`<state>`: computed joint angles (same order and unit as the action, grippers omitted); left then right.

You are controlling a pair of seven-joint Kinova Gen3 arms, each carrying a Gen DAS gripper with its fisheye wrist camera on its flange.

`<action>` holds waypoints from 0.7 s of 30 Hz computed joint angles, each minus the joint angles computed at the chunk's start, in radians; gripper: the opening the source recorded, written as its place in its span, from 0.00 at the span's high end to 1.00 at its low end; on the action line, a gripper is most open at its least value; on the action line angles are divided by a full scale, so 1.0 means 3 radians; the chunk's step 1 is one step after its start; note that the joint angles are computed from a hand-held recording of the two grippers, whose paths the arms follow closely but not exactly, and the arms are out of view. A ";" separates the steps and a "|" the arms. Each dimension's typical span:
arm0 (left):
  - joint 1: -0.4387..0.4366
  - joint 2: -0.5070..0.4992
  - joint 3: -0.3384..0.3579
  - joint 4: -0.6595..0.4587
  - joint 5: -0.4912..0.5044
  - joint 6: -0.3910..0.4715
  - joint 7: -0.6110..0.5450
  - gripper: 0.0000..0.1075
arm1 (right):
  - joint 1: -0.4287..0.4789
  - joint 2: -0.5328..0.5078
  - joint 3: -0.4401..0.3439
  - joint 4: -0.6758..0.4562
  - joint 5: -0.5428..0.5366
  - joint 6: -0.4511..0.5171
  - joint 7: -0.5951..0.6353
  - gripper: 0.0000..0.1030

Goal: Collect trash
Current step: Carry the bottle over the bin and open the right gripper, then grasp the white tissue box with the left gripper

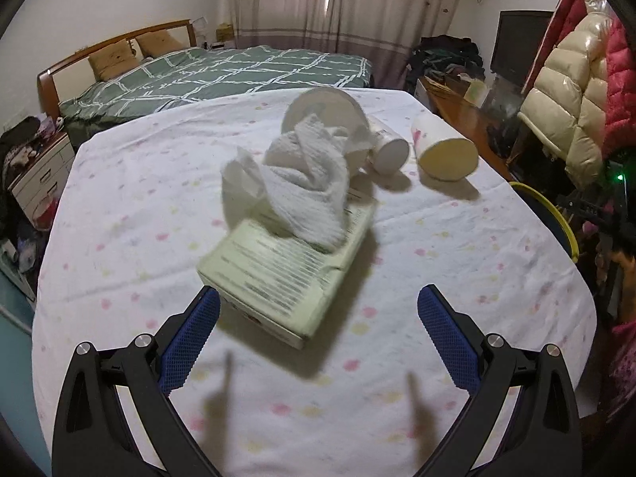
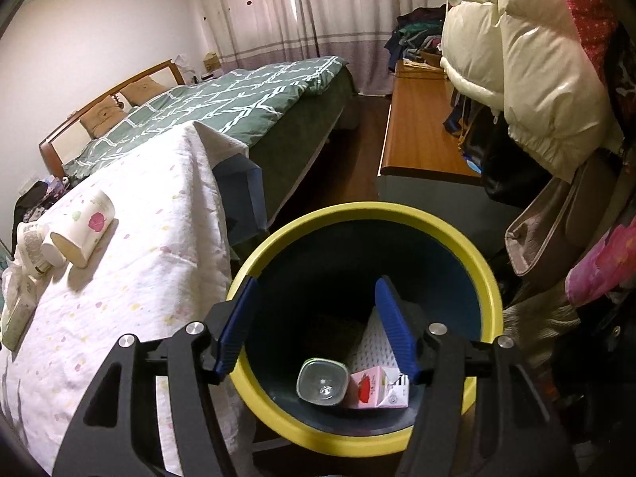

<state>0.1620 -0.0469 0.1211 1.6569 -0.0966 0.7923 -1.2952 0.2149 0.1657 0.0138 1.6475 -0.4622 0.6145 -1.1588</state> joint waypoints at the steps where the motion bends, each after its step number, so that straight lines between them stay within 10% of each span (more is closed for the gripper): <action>1: -0.0012 0.0009 -0.0027 -0.0008 0.0051 -0.0015 -0.0089 0.09 | -0.0008 -0.0004 -0.0001 0.0001 0.0007 0.0008 -0.0012 0.43; 21: 0.0004 0.0589 -0.0088 -0.0482 0.0015 0.0182 -0.0914 0.09 | -0.0027 0.0087 -0.0035 -0.0084 -0.0029 0.0151 0.0022 0.43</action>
<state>0.1632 0.1297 0.0946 1.5125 -0.0921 0.8468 -1.5693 0.2068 0.1917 0.0033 1.6223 -0.4709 0.6600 -1.1522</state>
